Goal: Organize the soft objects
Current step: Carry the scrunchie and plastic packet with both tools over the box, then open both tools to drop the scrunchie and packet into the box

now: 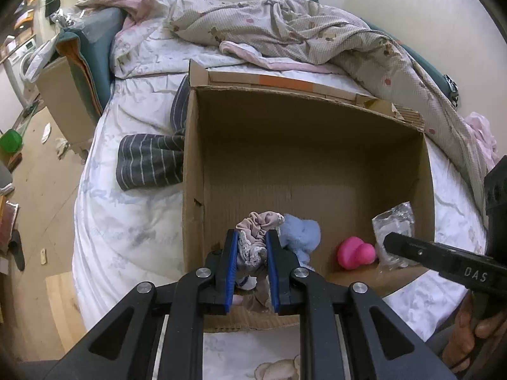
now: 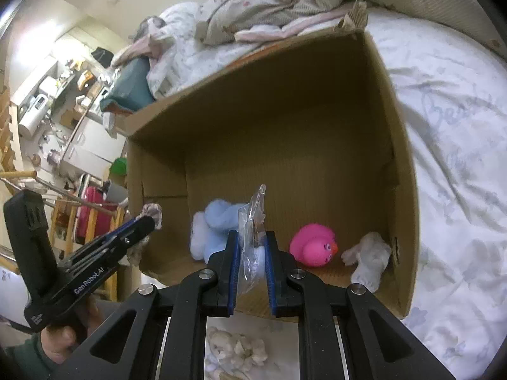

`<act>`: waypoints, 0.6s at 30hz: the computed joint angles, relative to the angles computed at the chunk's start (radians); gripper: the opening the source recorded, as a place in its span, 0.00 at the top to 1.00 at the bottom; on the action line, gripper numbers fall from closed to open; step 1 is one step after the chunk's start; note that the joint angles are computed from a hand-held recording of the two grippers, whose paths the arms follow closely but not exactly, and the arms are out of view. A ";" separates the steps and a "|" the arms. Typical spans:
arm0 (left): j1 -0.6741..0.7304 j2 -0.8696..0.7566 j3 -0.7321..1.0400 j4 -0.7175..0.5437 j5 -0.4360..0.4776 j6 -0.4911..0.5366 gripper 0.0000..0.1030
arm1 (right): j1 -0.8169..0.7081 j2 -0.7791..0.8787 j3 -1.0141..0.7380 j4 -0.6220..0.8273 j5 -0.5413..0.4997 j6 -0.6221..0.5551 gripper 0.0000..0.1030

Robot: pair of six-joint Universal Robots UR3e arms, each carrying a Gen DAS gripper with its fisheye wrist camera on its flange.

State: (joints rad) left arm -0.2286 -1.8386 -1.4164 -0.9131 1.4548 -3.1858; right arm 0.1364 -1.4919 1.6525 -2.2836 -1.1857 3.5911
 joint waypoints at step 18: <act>-0.014 -0.001 0.000 0.002 -0.018 0.025 0.85 | 0.023 0.044 -0.034 0.031 -0.013 0.006 0.84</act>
